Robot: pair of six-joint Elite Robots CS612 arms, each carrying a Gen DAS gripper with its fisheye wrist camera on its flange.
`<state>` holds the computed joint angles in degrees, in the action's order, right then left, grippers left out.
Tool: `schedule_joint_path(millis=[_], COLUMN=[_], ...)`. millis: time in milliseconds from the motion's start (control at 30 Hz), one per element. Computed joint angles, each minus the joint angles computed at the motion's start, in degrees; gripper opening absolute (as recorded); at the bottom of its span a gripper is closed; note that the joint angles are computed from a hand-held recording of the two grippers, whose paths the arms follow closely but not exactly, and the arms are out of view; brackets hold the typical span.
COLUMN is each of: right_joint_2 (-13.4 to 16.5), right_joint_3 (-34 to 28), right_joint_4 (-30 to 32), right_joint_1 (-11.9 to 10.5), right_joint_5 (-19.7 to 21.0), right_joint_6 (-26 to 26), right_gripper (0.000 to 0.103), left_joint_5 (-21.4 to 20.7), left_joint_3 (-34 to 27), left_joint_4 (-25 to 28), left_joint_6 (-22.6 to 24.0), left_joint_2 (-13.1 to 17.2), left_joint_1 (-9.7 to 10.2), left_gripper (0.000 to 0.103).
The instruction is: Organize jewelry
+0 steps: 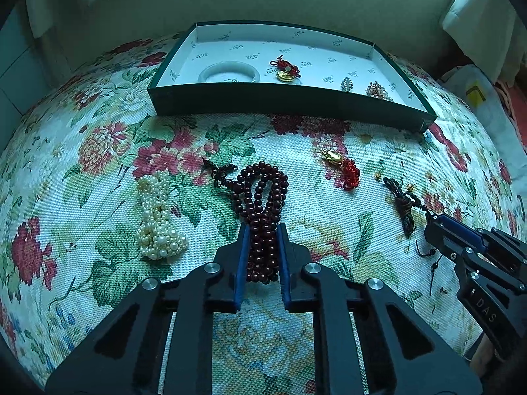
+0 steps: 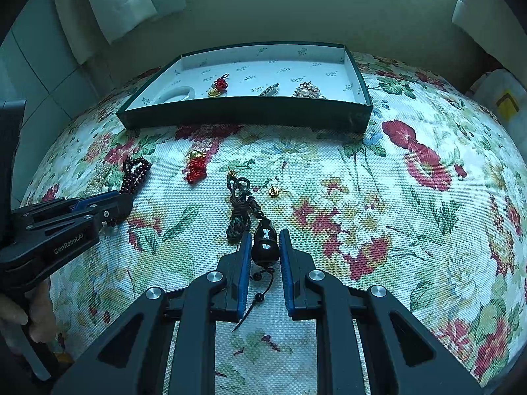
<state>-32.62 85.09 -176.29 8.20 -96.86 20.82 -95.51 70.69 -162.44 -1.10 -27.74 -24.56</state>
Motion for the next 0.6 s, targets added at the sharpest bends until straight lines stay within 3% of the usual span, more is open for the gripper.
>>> schedule_joint_path(millis=[600], right_joint_2=[-1.0], right_joint_3=[0.9], right_joint_4=[-2.5], right_joint_1=[0.2], right_joint_5=[0.2], right_joint_6=[-0.1], right_gripper=[0.017], left_joint_5=[-1.8], left_joint_3=[3.1], left_joint_4=[-2.5], left_joint_6=[-1.7], left_joint_2=[-2.2], left_joint_1=[0.73], left_gripper=[0.014])
